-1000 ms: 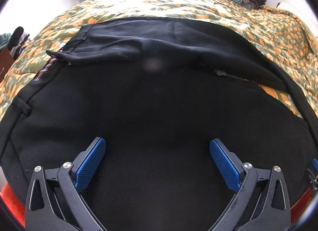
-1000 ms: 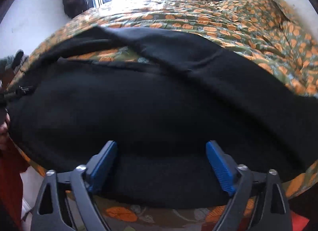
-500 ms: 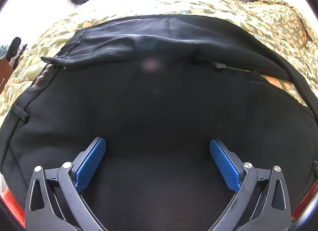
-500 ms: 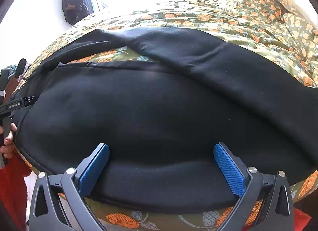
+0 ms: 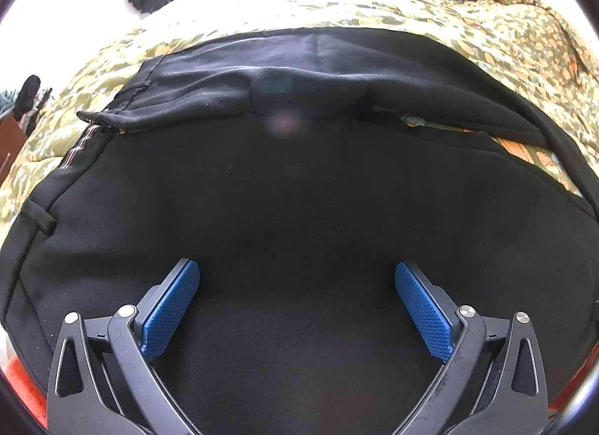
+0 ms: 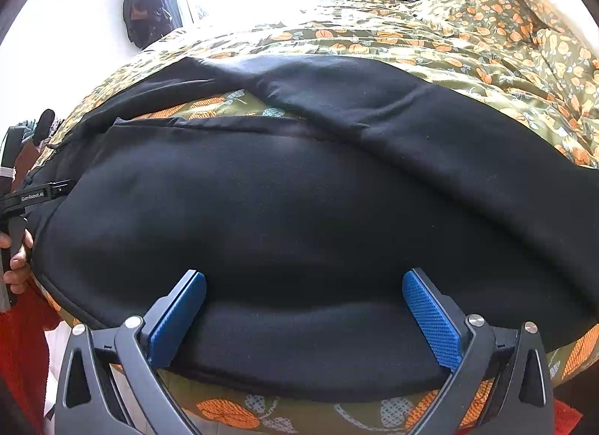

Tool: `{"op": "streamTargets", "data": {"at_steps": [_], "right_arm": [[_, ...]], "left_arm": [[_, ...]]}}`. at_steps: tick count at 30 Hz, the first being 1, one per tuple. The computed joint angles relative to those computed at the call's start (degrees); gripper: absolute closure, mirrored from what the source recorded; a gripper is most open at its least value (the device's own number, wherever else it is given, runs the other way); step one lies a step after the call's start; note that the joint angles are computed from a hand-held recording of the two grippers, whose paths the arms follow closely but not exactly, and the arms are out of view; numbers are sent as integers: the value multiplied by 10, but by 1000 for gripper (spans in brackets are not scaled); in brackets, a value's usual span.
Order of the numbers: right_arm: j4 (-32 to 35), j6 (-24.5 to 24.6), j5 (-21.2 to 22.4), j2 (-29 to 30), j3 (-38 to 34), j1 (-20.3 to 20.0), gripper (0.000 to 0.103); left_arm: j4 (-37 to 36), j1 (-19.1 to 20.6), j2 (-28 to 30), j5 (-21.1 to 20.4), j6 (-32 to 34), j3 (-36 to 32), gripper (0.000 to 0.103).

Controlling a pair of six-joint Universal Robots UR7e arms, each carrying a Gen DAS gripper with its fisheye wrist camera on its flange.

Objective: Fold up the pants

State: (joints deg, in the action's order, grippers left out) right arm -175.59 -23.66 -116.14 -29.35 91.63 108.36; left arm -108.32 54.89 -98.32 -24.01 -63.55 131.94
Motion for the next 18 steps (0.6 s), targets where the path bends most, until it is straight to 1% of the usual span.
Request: {"op": "streamTargets", "data": {"at_steps": [4, 6, 7, 8, 10, 11, 12, 13, 14, 15, 16, 17, 18], "right_arm": [[-15, -10, 0, 0, 5, 1, 0], [-15, -4, 6, -7, 8, 4, 0], [-20, 2, 31, -18, 17, 2, 2], [-30, 15, 79, -38, 34, -4, 3], [-52, 36, 193, -72, 70, -23, 2], [-50, 60, 251, -87, 85, -36, 2], [-40, 77, 286, -93, 90, -47, 2], [-20, 118, 317, -97, 90, -61, 2], [-16, 147, 324, -97, 88, -69, 3], [-20, 181, 314, -95, 85, -75, 3], [-30, 215, 298, -93, 81, -81, 4], [-44, 230, 287, -92, 79, -84, 5], [-78, 258, 261, -91, 78, -88, 4]], "left_arm": [[2, 0, 1, 0, -2, -1, 0], [3, 2, 2, -2, 0, -4, 0], [3, 4, 3, -4, 2, -6, 0], [3, 4, 3, -6, 3, -7, 0], [-2, 5, 1, -6, 8, -6, 0], [-6, 4, 0, -4, 10, -3, 0], [-10, 4, -1, -1, 12, 0, 0], [-10, 3, -2, 0, 10, 2, 0], [-10, 3, -2, 1, 10, 2, 0], [-9, 2, -3, 1, 10, 3, 0], [-9, 2, -3, 0, 11, 2, 0], [-9, 3, -4, -2, 13, 2, 0], [-10, 3, -5, -4, 15, 1, 0]]}}
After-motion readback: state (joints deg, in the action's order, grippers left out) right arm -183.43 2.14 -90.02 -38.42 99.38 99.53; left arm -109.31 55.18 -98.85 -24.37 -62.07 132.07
